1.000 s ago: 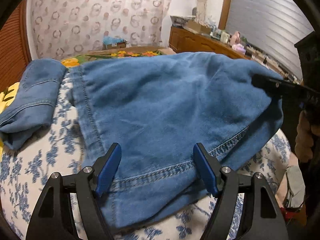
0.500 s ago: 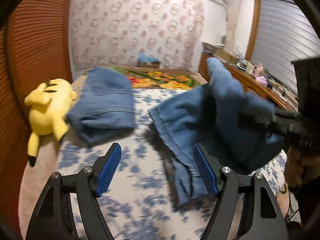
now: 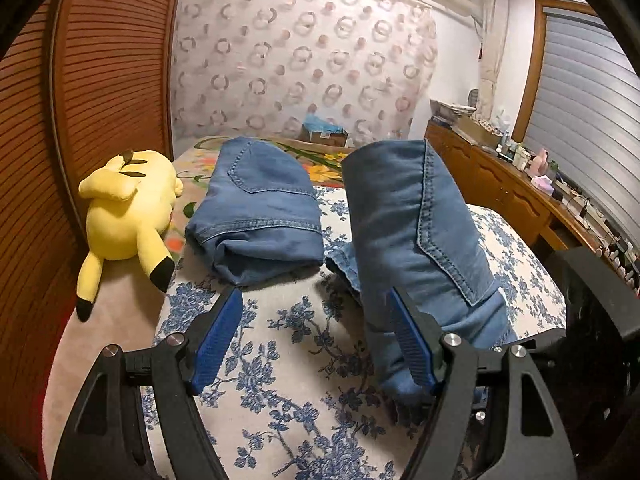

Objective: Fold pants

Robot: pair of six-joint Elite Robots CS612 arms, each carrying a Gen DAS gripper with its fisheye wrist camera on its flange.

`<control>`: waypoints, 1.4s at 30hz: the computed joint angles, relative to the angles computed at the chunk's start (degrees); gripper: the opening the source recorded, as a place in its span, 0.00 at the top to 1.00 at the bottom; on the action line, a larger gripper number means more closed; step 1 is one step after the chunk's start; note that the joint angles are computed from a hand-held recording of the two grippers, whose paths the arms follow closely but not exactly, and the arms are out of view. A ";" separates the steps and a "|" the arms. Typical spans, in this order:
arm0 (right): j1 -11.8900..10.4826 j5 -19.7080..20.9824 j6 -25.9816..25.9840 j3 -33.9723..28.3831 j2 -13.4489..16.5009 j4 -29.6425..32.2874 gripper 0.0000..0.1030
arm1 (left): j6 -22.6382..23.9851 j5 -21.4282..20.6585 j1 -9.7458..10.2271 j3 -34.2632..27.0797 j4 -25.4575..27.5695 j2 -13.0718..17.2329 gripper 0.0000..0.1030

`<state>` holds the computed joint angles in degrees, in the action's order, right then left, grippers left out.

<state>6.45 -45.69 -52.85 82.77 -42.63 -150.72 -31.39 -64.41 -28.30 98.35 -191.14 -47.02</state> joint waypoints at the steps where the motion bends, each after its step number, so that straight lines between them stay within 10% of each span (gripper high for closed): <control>1: -0.08 0.31 0.42 -0.12 0.03 -0.13 0.84 | 0.12 -0.16 0.01 -0.30 -0.16 0.12 0.27; 15: -4.20 5.13 5.97 6.45 -3.77 -10.68 0.60 | 7.89 -4.53 -0.23 -8.03 3.11 3.34 0.27; 22: -4.22 0.48 15.55 0.00 -0.10 -20.21 0.57 | 5.71 -5.68 -0.14 -7.67 7.39 4.05 0.27; 35: 1.97 -6.96 14.40 -26.15 13.06 -0.03 0.57 | 0.45 -8.69 0.28 -5.72 9.61 4.51 0.27; 42: 2.12 -5.99 15.10 -30.60 15.36 5.29 0.57 | -0.36 -8.61 0.77 -6.07 9.47 4.06 0.27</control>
<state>8.57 -51.68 -37.76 52.16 -27.26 -145.43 -31.75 -73.02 -27.53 92.28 -181.67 -42.96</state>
